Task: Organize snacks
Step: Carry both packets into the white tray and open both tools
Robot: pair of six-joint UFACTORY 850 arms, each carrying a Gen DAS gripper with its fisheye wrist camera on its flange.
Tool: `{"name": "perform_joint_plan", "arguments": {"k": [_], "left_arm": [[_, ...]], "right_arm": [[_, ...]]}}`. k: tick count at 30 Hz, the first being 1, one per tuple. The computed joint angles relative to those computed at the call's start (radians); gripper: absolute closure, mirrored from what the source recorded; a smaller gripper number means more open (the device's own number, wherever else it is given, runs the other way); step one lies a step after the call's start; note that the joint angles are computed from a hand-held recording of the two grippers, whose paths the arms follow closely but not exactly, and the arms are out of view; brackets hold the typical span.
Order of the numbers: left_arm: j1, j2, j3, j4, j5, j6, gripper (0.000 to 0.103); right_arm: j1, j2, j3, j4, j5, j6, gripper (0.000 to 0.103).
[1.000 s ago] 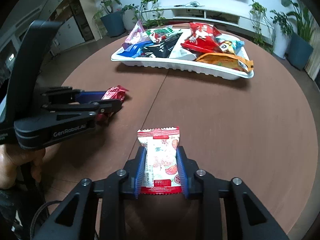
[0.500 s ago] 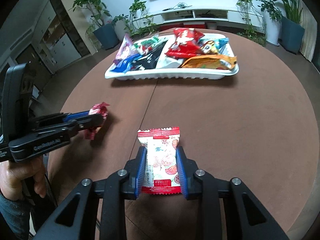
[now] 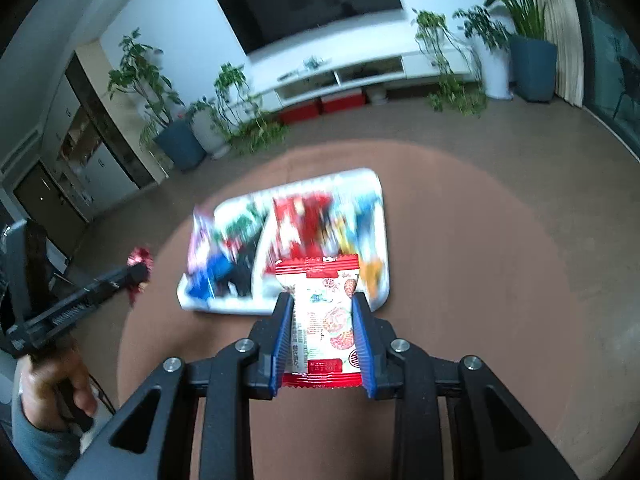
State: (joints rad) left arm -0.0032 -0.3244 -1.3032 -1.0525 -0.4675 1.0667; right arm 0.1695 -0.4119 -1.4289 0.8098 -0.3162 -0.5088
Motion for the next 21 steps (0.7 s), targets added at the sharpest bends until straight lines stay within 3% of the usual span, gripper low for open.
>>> {"name": "perform_joint_plan", "arguments": {"k": [3,12,21], "left_arm": [[-0.021,-0.085,-0.12,0.083,-0.002,-0.092,0.081],[-0.059,-0.253,-0.292,0.224,0.014,-0.219,0.081],[-0.08,-0.389,-0.403,0.306,0.026,-0.303,0.079]], "right_arm": [[0.013,-0.081,-0.136,-0.083,-0.038,0.085,0.071],[0.06,-0.392,-0.577,-0.283,-0.242,0.316,0.071],[0.09,-0.558,-0.812,-0.473,-0.347,0.472,0.071]]}}
